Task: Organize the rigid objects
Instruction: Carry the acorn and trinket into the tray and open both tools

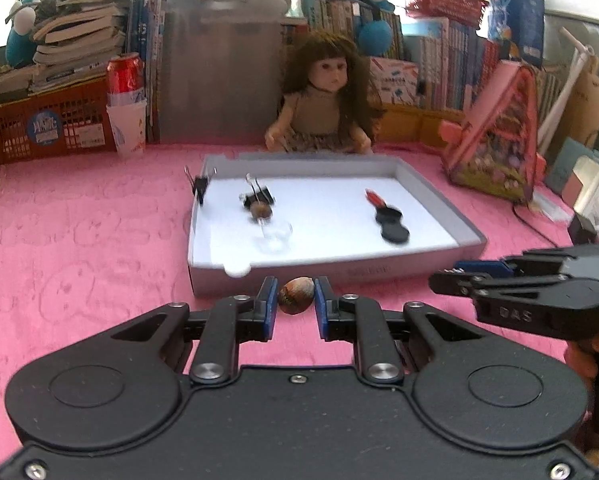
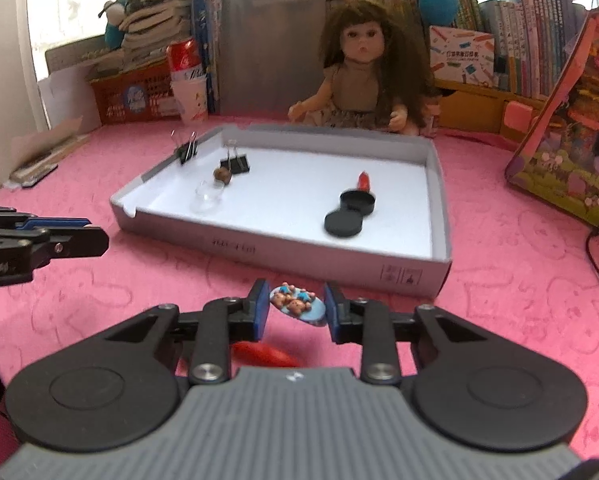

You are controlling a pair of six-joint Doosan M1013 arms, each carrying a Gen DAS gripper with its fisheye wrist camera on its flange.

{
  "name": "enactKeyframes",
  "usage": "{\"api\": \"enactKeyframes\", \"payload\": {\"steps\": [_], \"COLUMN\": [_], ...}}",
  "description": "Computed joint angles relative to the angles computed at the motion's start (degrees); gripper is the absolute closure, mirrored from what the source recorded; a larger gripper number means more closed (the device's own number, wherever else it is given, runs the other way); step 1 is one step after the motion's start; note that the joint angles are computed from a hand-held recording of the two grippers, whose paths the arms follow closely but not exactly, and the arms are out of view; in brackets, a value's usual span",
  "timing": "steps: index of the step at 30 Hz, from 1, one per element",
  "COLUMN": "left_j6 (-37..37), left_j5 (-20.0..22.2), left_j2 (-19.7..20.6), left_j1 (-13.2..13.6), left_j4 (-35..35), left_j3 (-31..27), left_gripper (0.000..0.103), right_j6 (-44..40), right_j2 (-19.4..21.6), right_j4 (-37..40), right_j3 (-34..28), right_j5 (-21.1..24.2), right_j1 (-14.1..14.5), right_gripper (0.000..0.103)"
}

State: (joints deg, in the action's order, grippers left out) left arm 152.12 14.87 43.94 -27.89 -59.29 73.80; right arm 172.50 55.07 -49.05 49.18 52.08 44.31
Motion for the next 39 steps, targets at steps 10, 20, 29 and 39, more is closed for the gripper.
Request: {"api": "enactKeyframes", "payload": {"steps": [10, 20, 29, 39], "left_j6": [-25.01, -47.03, -54.33, -58.37], "left_j5": [2.10, 5.74, 7.91, 11.10], "left_j2": [5.96, 10.83, 12.98, 15.72], "left_j1": [-0.77, -1.70, -2.01, -2.03], "left_j4": [20.66, 42.55, 49.98, 52.91], "left_j3": [-12.06, -19.91, -23.14, -27.52], "left_gripper": [0.085, 0.085, 0.085, 0.085], "right_j6": [4.84, 1.99, -2.72, -3.60], "right_j2": [0.37, 3.08, 5.14, 6.15], "right_j4": [-2.44, 4.45, 7.96, 8.92], "right_j3": [-2.14, -6.26, -9.91, -11.59], "right_j5": [2.43, 5.04, 7.36, 7.59], "right_j1": [-2.10, -4.31, -4.94, -5.50], "right_gripper": [0.069, 0.069, 0.069, 0.069]}}
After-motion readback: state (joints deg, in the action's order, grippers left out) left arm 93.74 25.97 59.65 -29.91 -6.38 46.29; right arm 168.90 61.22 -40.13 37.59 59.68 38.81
